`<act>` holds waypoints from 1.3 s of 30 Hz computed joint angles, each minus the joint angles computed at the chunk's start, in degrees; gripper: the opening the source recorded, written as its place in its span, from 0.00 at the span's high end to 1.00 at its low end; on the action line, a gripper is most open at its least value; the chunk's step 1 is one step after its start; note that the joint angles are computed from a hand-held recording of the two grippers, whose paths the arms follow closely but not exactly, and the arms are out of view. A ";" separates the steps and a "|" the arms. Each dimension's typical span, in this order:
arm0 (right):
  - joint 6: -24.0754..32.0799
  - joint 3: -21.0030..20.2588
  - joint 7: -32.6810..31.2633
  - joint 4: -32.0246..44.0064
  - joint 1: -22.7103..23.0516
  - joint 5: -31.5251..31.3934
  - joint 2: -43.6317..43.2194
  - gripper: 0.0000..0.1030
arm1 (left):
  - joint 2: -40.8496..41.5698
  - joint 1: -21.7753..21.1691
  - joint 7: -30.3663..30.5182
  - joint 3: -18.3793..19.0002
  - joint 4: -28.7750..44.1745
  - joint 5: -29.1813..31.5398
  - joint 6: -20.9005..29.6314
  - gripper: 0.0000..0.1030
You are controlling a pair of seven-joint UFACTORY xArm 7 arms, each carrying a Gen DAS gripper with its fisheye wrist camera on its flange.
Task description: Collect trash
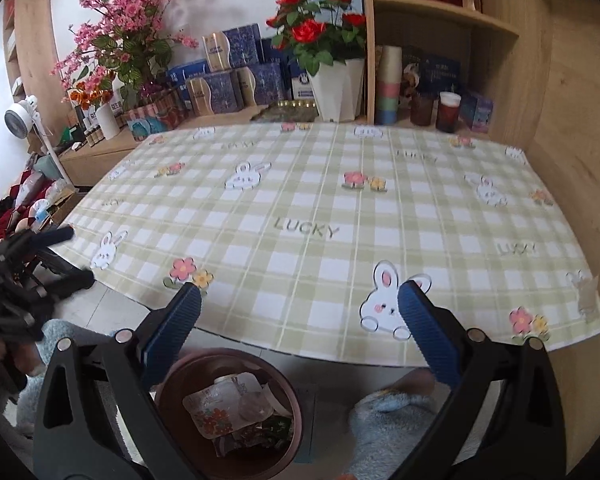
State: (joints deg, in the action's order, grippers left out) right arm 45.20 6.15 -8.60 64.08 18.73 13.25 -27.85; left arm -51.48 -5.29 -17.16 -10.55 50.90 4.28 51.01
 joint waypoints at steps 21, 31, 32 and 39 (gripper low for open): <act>0.50 0.75 0.86 10.55 0.33 -0.26 0.32 0.06 | -1.23 10.69 -4.40 -2.57 14.64 8.16 2.18 0.06; -0.06 1.09 1.52 10.81 0.40 -0.66 0.15 0.06 | -1.84 11.45 -4.67 -2.82 15.09 8.32 3.04 0.06; -0.09 1.16 1.57 10.85 0.43 -0.72 0.16 0.06 | -1.78 11.65 -4.76 -2.89 15.21 8.42 3.17 0.06; -0.47 1.31 1.45 10.53 0.87 -0.69 -0.12 0.06 | -1.77 12.09 -4.85 -3.15 15.60 9.00 3.83 0.06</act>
